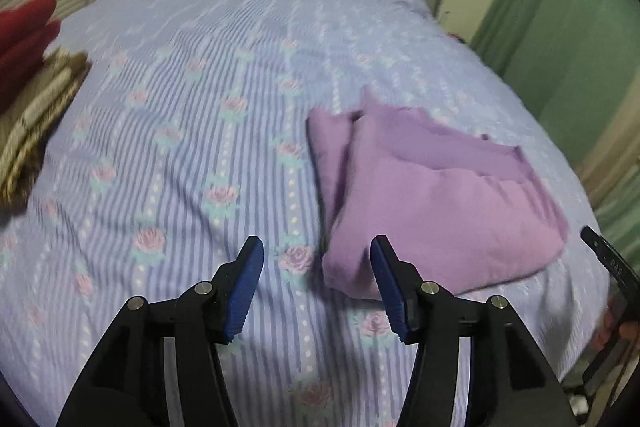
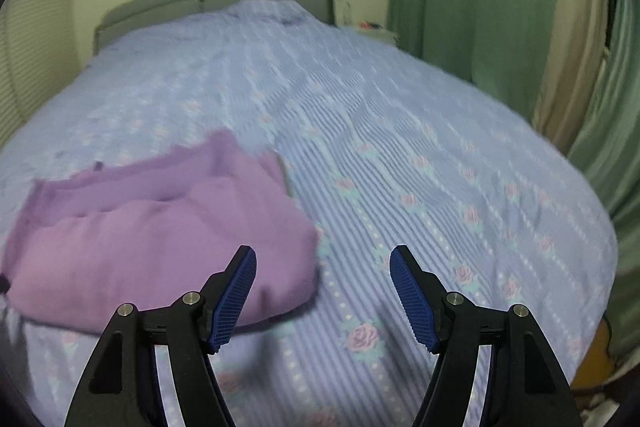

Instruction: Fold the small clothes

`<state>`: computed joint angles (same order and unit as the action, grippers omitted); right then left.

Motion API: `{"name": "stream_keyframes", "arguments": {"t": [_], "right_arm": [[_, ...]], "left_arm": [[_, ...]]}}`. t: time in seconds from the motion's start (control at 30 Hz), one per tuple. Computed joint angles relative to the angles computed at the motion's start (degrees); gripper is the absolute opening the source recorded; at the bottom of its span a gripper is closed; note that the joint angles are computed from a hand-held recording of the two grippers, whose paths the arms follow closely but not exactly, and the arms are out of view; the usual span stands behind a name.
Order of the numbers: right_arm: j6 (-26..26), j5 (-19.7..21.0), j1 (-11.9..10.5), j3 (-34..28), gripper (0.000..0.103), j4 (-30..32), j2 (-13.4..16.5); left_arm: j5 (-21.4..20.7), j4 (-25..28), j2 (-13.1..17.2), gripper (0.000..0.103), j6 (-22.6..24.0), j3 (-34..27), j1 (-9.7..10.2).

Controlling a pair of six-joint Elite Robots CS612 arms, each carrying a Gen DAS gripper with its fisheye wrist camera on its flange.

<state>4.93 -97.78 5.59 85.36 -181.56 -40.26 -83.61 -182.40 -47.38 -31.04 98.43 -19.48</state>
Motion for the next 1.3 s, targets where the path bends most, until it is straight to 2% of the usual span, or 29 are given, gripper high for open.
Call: {"name": "stream_keyframes", "arguments": {"t": [0.13, 0.2, 0.27, 0.37, 0.53, 0.67, 0.83, 0.93, 1.0, 1.07, 1.13, 1.23, 1.3], "right_arm": [[-1.09, 4.91, 0.33, 1.54, 0.069, -1.18, -1.56], [-1.32, 7.21, 0.71, 1.12, 0.069, -0.04, -1.72], [-1.64, 9.2, 1.21, 0.19, 0.069, 0.95, -1.37], [-2.19, 11.13, 2.0, -1.05, 0.069, 2.67, -0.7], [-2.09, 16.26, 2.78, -3.07, 0.069, 5.42, 0.33], [-2.18, 18.05, 3.09, -4.48, 0.068, 6.91, 1.23], [-1.62, 19.21, 3.16, -5.16, 0.064, 7.38, 1.92], [-0.31, 20.17, 3.01, -5.95, 0.057, 8.47, 2.49], [1.38, 21.72, 2.74, -6.51, 0.044, 9.23, 2.92], [2.35, 22.28, 2.67, -6.98, 0.036, 9.68, 3.32], [2.33, 22.48, 2.74, -7.17, 0.033, 9.26, 3.55], [1.05, 22.19, 3.05, -7.53, 0.027, 8.91, 3.72], [0.26, 21.82, 3.24, -7.78, 0.022, 8.69, 3.8]], "left_arm": [[-9.12, -3.49, 0.55, 0.055, 3.94, -0.68, 2.13], [-14.29, -2.72, 1.57, 0.056, 5.04, -2.59, 3.35], [-17.01, -0.71, 2.62, 0.056, 5.45, -4.48, 4.2], [-20.85, 1.73, 4.48, 0.055, 3.97, -7.28, 5.31], [-28.71, 1.28, 7.6, 0.055, 0.0, -10.46, 7.15], [-33.31, 0.51, 9.72, 0.055, -2.22, -12.37, 8.15], [-38.34, -0.78, 11.76, 0.055, -2.14, -14.35, 8.87], [-38.85, -0.91, 12.29, 0.055, -2.06, -14.99, 8.51], [-40.09, -1.53, 12.56, 0.055, -2.4, -15.16, 8.2], [-41.7, -3.37, 12.8, 0.054, -4.14, -14.75, 8.11], [-40.82, -3.57, 12.55, 0.044, -5.32, -14.37, 7.76], [-37.58, -2.83, 11.39, 0.02, -6.42, -13.55, 7.31], [-36.29, -3.78, 10.35, 0.018, -6.72, -12.8, 7.3]]}}
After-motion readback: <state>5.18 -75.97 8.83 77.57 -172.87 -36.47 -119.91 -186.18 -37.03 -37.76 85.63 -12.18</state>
